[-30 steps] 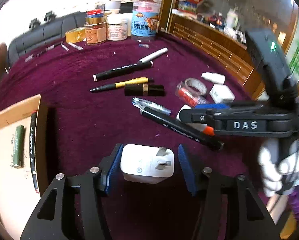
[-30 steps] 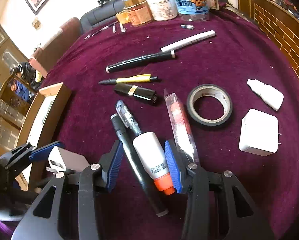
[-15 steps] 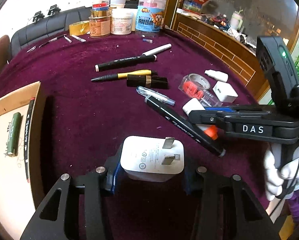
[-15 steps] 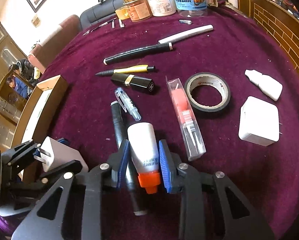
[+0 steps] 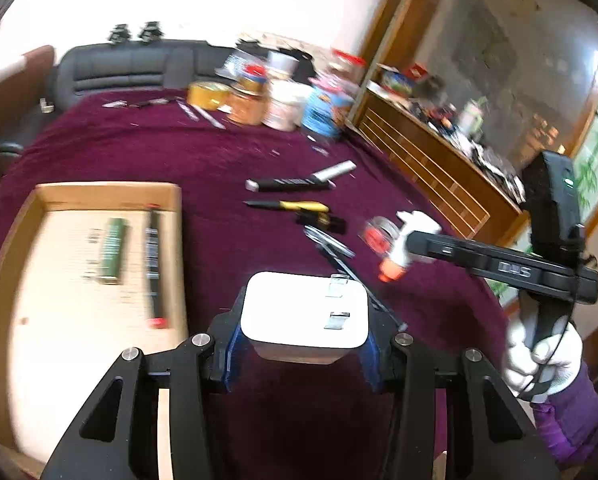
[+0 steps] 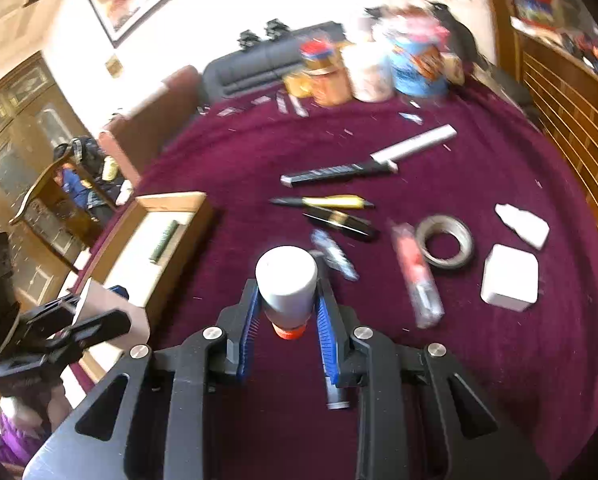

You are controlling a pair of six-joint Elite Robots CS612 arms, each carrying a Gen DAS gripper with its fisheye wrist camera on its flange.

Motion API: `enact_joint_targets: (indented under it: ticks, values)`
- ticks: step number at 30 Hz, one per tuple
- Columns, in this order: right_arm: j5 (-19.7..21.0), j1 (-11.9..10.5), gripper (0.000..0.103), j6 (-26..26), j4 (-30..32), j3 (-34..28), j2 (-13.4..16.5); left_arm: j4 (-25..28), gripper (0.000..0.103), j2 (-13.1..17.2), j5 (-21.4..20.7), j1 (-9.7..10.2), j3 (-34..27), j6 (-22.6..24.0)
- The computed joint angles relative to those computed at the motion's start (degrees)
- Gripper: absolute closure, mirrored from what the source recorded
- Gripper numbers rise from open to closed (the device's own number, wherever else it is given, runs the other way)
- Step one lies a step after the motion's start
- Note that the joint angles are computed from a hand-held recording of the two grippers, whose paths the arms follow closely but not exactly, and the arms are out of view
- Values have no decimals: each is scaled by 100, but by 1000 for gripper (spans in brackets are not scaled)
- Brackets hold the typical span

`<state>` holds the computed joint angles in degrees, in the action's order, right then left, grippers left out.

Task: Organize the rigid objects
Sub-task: 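Carry the glue bottle and the charger over the cardboard box with both grippers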

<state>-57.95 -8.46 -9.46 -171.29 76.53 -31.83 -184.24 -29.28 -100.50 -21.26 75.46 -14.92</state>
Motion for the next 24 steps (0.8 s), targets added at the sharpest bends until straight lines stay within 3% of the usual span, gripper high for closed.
enact_joint_targets:
  ticks: [3,10,17,24]
  values:
    - [229,106,78,-189,102,17,-81,-72,61,-83,340,117,133,-165]
    - [700,424,78,-560,946,-314,-18,536,61,-88,773,439,71,-539]
    - [601,782,78,-707,1974,-1092,384,1535,61,239,659,707,-535,-656]
    - [221,1010,78,-411,2841,-2131,953,2561,61,630,411,842,-1425,-674]
